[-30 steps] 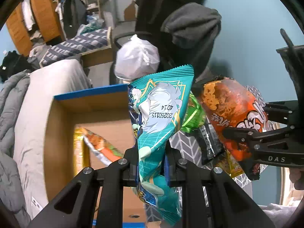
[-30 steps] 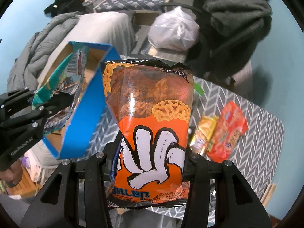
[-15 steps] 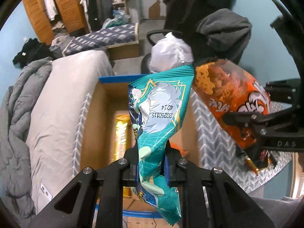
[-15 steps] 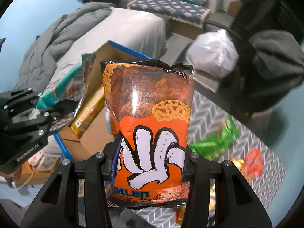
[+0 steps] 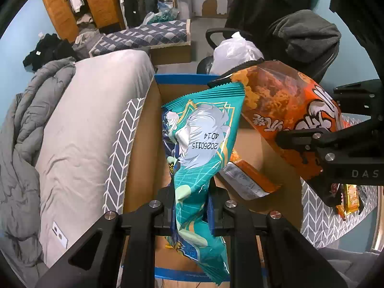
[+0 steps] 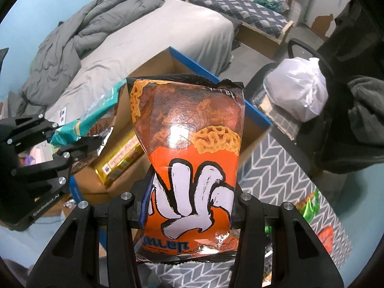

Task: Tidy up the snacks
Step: 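Carry both packets into the cardboard box and open both tools, then withdraw both open tools from the box back over the table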

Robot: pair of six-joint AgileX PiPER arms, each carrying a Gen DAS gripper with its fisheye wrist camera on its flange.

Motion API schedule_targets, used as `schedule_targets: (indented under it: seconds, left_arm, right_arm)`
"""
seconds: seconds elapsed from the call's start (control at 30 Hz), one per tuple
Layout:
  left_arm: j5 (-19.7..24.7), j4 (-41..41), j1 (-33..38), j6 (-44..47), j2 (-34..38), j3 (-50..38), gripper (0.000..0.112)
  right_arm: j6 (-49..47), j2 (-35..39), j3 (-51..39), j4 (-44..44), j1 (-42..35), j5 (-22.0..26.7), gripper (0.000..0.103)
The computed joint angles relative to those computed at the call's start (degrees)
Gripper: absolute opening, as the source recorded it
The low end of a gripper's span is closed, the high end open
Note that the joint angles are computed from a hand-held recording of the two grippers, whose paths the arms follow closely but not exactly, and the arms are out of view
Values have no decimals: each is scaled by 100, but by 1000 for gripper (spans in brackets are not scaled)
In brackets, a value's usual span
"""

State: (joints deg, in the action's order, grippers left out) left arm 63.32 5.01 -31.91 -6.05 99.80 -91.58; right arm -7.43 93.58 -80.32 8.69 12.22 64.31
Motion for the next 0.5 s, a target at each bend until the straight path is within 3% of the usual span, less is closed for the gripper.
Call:
schedule_targets:
  seconds: [0.17, 0.3, 0.37, 0.5]
  left_arm:
    - [41, -57, 127, 11, 119, 22, 21]
    - [21, -38, 113, 73, 65, 67, 35]
    - [-50, 16, 73, 113, -28, 145, 43]
    - [-5, 20, -9, 178, -116, 125, 45]
  right_arm:
    - [143, 360, -364, -34, 133, 113, 46]
    - [256, 439, -496, -140, 202, 157, 48]
    - [300, 392, -517, -181, 209, 107, 56]
    - [362, 296, -607, -195, 126, 93, 57]
